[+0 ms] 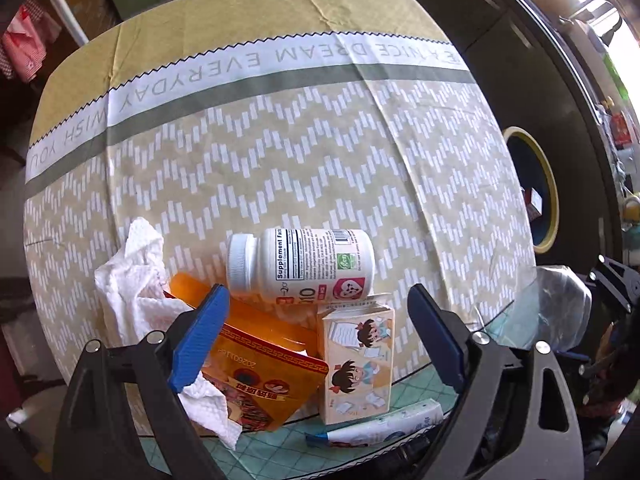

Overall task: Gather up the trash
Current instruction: 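Grasp the white pill bottle with the left gripper while the right gripper drops the clear lid in the bin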

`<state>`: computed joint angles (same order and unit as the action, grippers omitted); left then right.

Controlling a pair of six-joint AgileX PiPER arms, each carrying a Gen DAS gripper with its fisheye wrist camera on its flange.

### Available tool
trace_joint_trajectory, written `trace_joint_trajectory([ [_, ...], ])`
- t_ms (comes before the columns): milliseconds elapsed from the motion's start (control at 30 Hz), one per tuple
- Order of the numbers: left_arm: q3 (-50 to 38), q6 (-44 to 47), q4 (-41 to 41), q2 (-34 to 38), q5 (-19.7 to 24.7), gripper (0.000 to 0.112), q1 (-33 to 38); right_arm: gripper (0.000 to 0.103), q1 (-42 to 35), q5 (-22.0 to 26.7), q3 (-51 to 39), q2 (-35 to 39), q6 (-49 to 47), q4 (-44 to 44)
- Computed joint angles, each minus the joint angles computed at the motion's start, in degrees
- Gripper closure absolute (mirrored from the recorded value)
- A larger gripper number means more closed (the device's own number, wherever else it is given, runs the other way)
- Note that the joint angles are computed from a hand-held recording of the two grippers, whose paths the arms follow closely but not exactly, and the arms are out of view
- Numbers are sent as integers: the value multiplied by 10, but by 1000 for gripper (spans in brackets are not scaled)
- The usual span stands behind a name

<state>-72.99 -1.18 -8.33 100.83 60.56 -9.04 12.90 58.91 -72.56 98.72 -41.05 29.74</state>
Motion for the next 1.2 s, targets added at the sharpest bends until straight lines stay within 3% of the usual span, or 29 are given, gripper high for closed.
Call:
trace_joint_trajectory([
  [233, -9, -122, 76, 38, -23, 25, -31, 42, -39, -7, 35, -23, -27, 12],
  [467, 7, -143, 93, 57, -39, 27, -51, 42, -132, -9, 54, -46, -41, 13],
  [667, 36, -115, 82, 44, -86, 31, -41, 42, -202, -59, 40, -51, 5, -38],
  [1000, 2, -79, 56, -19, -52, 31, -34, 42, -263, -126, -35, 57, 112, -151],
  [1200, -2, -77, 54, -45, -45, 31, -74, 40, -262, -103, -132, 158, 149, -150],
])
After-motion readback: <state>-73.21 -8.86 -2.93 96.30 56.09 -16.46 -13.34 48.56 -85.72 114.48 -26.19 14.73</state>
